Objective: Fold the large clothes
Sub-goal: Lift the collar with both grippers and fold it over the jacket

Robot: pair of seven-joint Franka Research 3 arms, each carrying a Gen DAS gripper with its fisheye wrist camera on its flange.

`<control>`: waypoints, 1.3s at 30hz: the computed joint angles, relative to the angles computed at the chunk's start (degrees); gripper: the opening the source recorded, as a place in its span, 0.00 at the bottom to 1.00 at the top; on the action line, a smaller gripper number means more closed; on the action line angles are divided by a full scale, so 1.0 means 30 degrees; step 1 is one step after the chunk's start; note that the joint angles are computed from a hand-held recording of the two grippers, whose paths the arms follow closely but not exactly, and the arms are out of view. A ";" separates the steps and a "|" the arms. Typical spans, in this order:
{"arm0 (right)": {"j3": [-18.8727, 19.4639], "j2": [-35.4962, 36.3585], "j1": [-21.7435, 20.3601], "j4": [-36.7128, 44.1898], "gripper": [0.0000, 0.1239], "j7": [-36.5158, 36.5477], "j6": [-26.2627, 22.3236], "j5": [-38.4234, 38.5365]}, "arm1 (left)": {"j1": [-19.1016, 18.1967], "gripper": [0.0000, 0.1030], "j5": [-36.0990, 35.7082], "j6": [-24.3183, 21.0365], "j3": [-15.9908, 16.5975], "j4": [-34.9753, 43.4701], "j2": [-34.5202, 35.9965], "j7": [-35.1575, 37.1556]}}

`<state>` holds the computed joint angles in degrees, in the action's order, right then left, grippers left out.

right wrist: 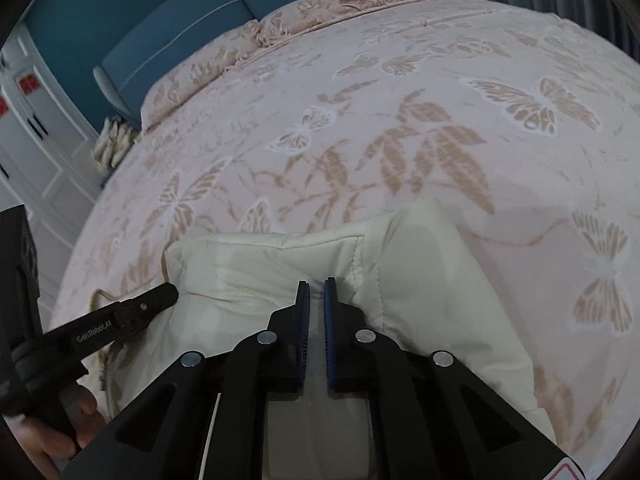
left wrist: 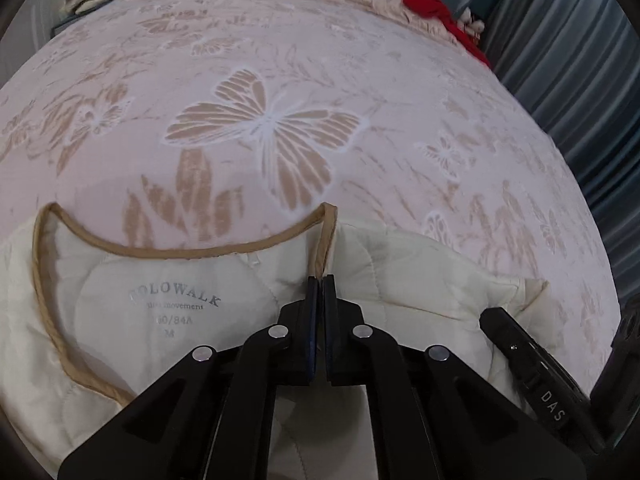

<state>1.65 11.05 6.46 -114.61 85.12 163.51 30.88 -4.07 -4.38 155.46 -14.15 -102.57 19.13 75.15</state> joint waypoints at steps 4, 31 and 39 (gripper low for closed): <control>0.0471 0.0020 -0.0633 0.0269 0.02 -0.1365 -0.0546 0.1883 | -0.1123 0.06 0.2605 -0.0306 0.1380 -0.0400 -0.0996 -0.2522; 0.0668 0.2260 0.3386 0.3375 0.00 -0.1974 -0.2312 -0.3162 | 0.0399 0.49 1.4184 0.1184 0.3376 -0.5215 -0.3903 -0.9607; 0.0530 0.2481 0.3488 0.3208 0.00 -0.0843 -0.1206 -0.4321 | 0.0443 0.49 1.5406 0.1656 0.3443 -0.5289 -0.3826 -1.1226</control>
<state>3.23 18.50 16.92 -104.98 82.59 159.89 17.92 -2.74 41.83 160.43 -3.82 -118.43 7.65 41.47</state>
